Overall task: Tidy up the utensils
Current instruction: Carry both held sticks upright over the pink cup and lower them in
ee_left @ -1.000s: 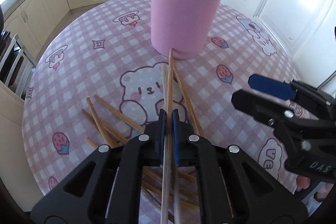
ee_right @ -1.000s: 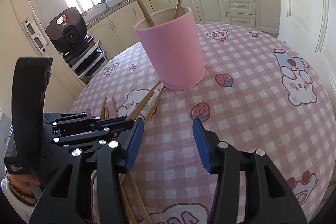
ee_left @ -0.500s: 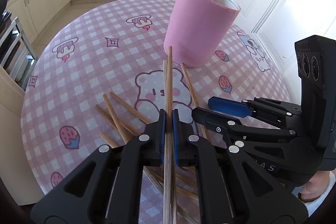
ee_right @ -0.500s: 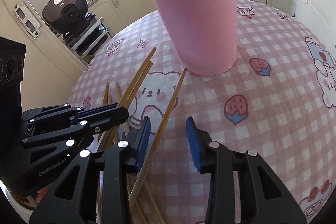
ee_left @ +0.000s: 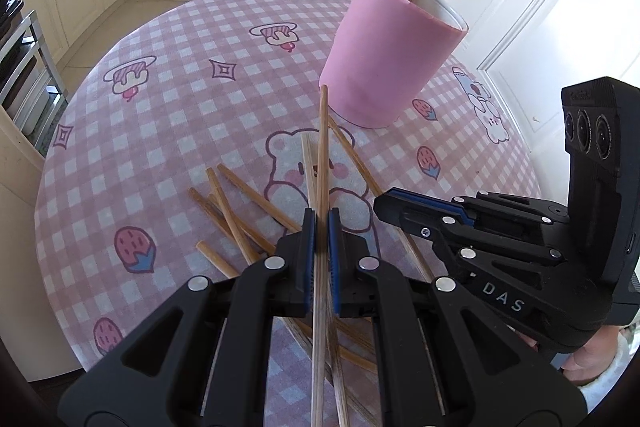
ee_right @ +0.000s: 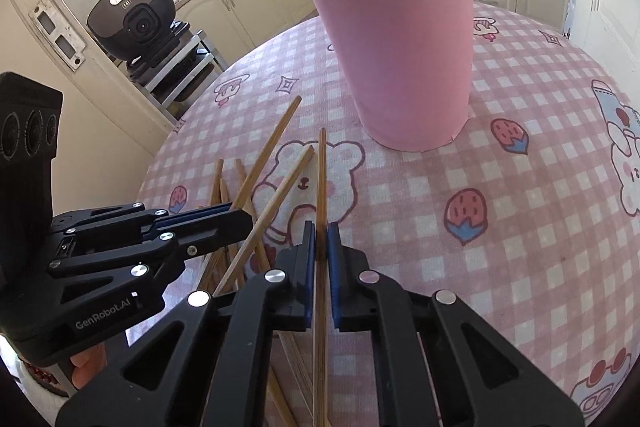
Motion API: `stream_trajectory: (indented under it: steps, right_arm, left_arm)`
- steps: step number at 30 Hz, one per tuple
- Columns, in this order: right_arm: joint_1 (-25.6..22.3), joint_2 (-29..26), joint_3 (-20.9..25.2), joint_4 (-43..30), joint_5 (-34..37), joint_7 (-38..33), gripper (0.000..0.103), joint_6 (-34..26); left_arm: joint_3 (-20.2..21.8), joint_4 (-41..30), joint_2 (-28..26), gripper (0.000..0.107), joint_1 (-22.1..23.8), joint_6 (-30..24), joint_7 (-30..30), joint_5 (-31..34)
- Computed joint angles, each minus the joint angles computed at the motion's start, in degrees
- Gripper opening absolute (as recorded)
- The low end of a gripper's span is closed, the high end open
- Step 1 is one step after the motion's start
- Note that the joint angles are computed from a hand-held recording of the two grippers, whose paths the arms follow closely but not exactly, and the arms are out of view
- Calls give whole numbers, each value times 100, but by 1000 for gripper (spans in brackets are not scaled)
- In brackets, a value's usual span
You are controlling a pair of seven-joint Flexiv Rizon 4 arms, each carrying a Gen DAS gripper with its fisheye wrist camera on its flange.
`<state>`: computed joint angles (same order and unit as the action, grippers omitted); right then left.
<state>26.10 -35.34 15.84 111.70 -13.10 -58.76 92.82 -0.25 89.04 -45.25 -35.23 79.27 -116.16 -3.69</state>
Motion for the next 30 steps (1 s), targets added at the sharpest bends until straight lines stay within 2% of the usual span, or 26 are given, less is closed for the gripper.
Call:
stream_trajectory:
  steps: [4, 6, 10, 13, 16, 19, 24, 30]
  right_arm:
    - [-43, 107, 47, 134, 37, -13, 5, 209]
    - [-236, 148, 257, 180, 49, -65, 5, 353]
    - [-171, 461, 164, 411, 30, -70, 5, 746]
    - [-55, 759, -2, 601, -2, -84, 5, 1016]
    - [186, 1085, -300, 788, 12, -139, 5, 1269]
    - [718, 1420, -864, 977, 210, -310, 5, 1452]
    - [1378, 1691, -1518, 1033, 612, -709, 5, 1521]
    - [1620, 1756, -1777, 974, 959, -1024, 5, 1551]
  left_arm:
    - [131, 126, 126, 7, -88, 39, -141, 66]
    - [204, 183, 220, 7, -151, 57, -202, 120]
    - [401, 340, 547, 7, -321, 195, -310, 347]
    - [710, 398, 793, 7, -559, 306, -517, 577]
    - [993, 409, 1016, 7, -779, 458, -748, 835]
    - [1364, 319, 1162, 7, -1053, 482, -1032, 1135]
    - [2078, 17, 1226, 7, -1589, 523, -1785, 1757]
    - [2094, -323, 1239, 7, -1585, 337, -2173, 2259]
